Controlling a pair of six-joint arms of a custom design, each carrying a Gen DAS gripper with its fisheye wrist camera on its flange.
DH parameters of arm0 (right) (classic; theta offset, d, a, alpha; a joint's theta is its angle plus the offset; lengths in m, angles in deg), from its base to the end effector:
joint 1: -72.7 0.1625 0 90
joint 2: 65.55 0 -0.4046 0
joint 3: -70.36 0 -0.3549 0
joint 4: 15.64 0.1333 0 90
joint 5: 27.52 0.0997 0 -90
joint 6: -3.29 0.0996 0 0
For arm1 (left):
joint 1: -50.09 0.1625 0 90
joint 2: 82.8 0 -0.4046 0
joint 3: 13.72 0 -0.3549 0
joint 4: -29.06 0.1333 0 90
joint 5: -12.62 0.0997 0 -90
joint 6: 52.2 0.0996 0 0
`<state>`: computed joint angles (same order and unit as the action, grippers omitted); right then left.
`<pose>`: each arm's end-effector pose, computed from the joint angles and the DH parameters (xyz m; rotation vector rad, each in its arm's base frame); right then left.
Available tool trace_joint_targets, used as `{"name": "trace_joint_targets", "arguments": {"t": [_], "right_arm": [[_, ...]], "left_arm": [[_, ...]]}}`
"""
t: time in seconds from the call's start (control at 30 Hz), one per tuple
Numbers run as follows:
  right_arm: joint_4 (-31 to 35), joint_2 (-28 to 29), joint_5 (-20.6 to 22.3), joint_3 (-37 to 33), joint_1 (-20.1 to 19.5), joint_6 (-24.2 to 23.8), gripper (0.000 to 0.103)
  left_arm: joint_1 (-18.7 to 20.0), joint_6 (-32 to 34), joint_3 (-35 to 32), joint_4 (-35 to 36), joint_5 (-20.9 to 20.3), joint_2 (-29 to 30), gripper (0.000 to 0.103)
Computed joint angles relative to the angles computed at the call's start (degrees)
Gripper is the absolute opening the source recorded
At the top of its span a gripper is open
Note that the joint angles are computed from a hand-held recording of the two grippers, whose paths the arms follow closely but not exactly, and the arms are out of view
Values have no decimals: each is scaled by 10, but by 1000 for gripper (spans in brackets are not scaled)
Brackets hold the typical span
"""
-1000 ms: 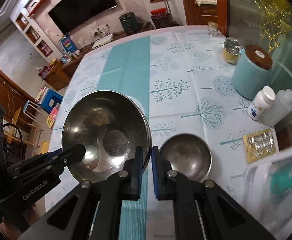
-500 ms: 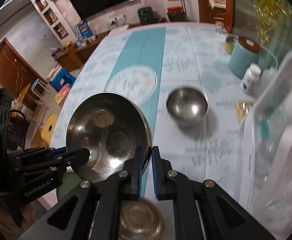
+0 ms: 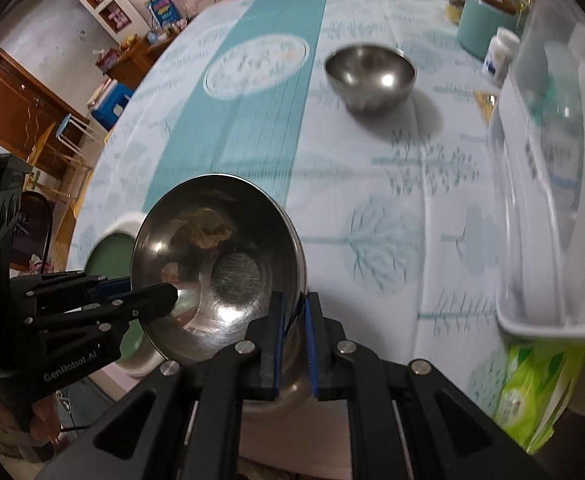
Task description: Organize plates and bowls
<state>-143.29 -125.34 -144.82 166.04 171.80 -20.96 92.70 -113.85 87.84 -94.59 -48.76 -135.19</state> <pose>0.1804 -0.5721 0.2187 0.7552 -2.5558 -0.0447 -0.2834 -0.5067 0.1036 -0.2345 2.6069 -0.3365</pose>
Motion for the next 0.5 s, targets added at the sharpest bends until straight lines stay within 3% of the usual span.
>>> {"name": "trace_joint_targets", "arguments": {"t": [0.5], "right_arm": [[35, -22, -11, 40, -21, -5, 9]], "left_arm": [[-6, 19, 23, 14, -24, 1, 17]]}}
